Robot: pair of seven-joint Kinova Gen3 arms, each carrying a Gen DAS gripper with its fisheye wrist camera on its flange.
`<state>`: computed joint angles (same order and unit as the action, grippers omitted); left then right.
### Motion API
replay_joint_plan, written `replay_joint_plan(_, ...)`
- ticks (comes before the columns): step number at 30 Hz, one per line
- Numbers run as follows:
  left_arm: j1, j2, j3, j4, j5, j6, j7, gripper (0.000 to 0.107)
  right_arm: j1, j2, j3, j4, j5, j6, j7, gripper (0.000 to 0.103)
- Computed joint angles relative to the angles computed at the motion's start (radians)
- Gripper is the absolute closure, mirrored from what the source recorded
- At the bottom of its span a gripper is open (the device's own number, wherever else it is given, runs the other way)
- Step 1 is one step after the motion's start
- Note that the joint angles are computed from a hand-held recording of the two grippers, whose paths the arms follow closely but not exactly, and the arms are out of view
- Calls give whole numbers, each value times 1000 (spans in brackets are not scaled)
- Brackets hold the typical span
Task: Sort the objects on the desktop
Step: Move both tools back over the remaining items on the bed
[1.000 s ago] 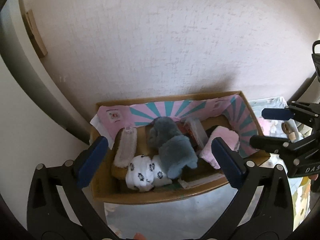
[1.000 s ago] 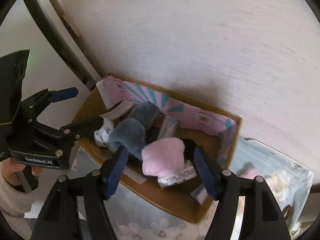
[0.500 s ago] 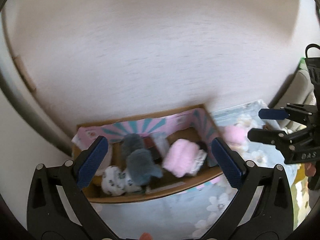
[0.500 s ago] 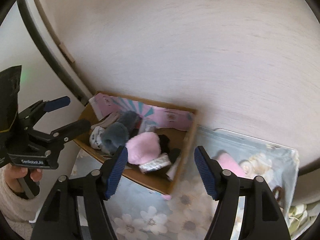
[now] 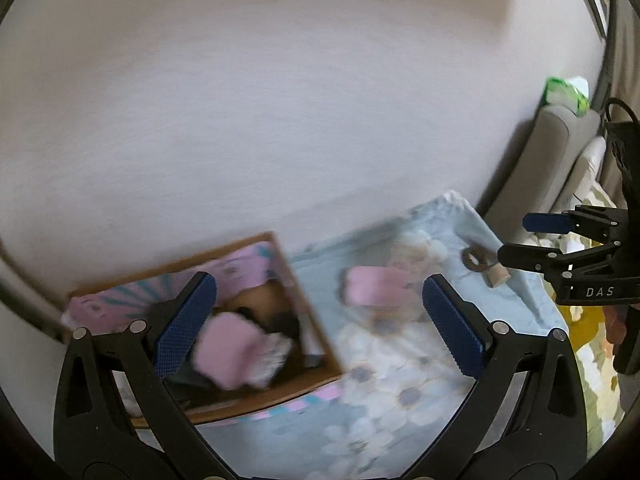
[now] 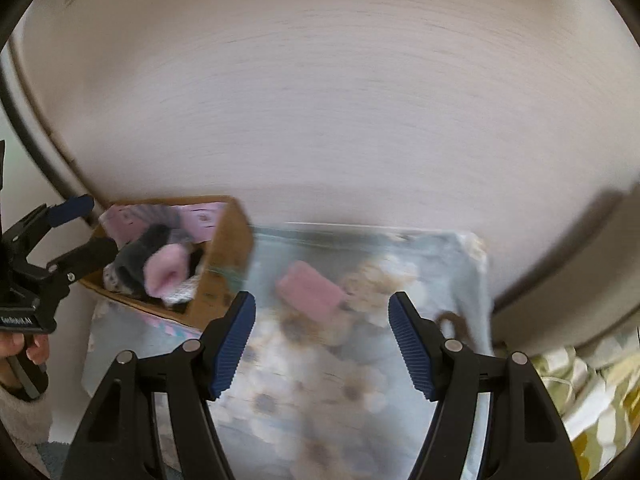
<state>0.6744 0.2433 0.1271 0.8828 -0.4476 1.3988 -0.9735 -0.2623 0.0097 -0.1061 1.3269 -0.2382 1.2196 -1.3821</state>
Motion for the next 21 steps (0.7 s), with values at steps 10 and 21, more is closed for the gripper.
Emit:
replay_joint_plan(10, 126, 252, -75, -116, -29, 5, 104, 5, 96, 20, 59, 243, -106, -228, 106, 38)
replay_joint_plan(21, 157, 323, -137, -107, -59, -10, 143, 5, 138, 157, 48, 207, -90, -216, 78, 38)
